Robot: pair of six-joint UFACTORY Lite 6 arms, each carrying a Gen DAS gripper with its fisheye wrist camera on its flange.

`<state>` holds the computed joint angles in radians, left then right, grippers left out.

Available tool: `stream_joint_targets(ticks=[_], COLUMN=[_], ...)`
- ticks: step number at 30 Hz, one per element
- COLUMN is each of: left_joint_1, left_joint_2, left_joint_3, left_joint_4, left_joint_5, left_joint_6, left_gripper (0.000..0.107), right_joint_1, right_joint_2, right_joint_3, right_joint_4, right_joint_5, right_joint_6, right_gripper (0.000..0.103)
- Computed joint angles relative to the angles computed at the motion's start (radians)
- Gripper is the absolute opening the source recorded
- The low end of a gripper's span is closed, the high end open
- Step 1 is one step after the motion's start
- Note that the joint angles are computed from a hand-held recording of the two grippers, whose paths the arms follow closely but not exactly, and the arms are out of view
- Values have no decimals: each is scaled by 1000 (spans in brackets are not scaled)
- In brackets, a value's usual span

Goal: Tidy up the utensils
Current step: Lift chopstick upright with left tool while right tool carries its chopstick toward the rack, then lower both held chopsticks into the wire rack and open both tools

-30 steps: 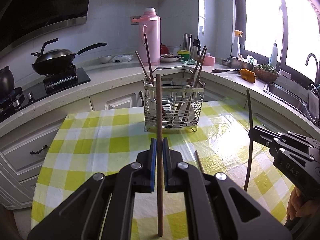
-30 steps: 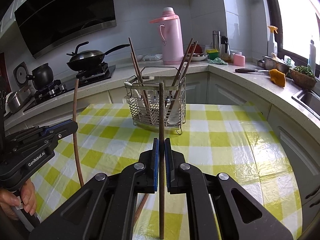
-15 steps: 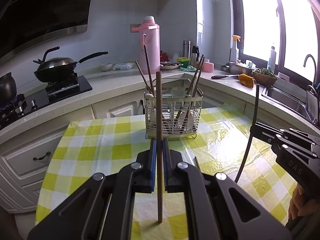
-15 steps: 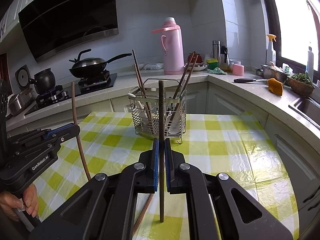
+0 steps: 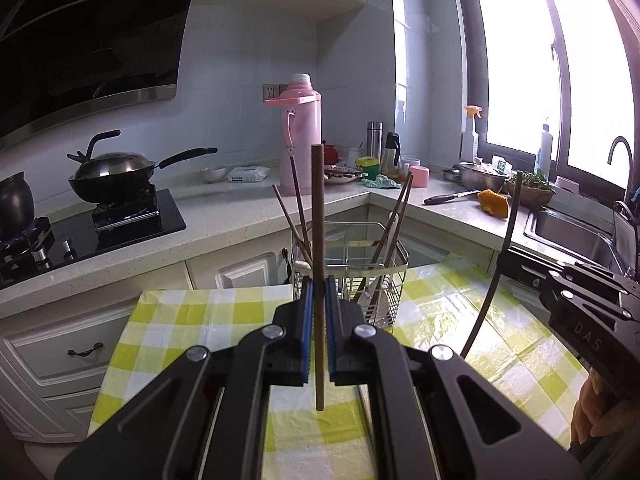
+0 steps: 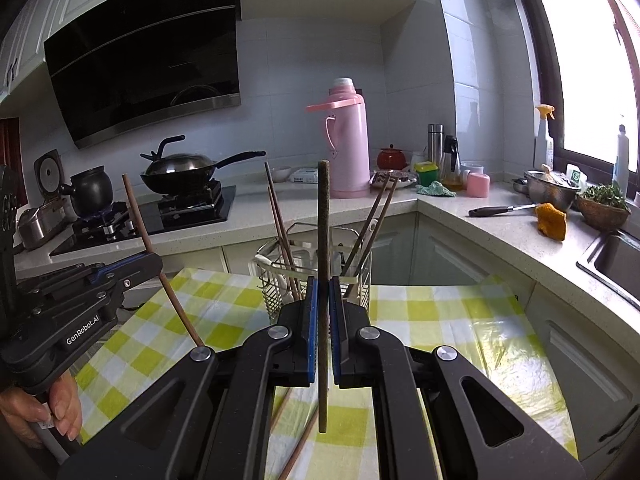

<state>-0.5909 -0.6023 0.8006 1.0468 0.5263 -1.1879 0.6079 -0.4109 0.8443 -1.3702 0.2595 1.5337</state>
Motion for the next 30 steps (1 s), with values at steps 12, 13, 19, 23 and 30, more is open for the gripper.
stream_joint_targets(ticks=[12, 13, 19, 23, 30], left_joint_1=[150, 167, 222, 243, 275], left_joint_2=[231, 259, 435, 559, 772], left_joint_3=[314, 356, 605, 763, 1002], left_joint_4=[-172, -218, -353, -402, -507], left_joint_5=[-106, -117, -127, -131, -150], left_joint_6=[223, 273, 434, 501, 614], left_gripper=[6, 6, 6, 6, 6], right_joint_1=[-109, -112, -136, -155, -183], right_joint_2=[179, 199, 334, 435, 629], right_joint_3=[285, 316, 519, 653, 852], right_joint_4=[247, 257, 400, 585, 737], right_joint_5=[-72, -72, -82, -94, -113], right_joint_6=[-329, -347, -516, -706, -852], right_gripper=[6, 6, 6, 6, 6])
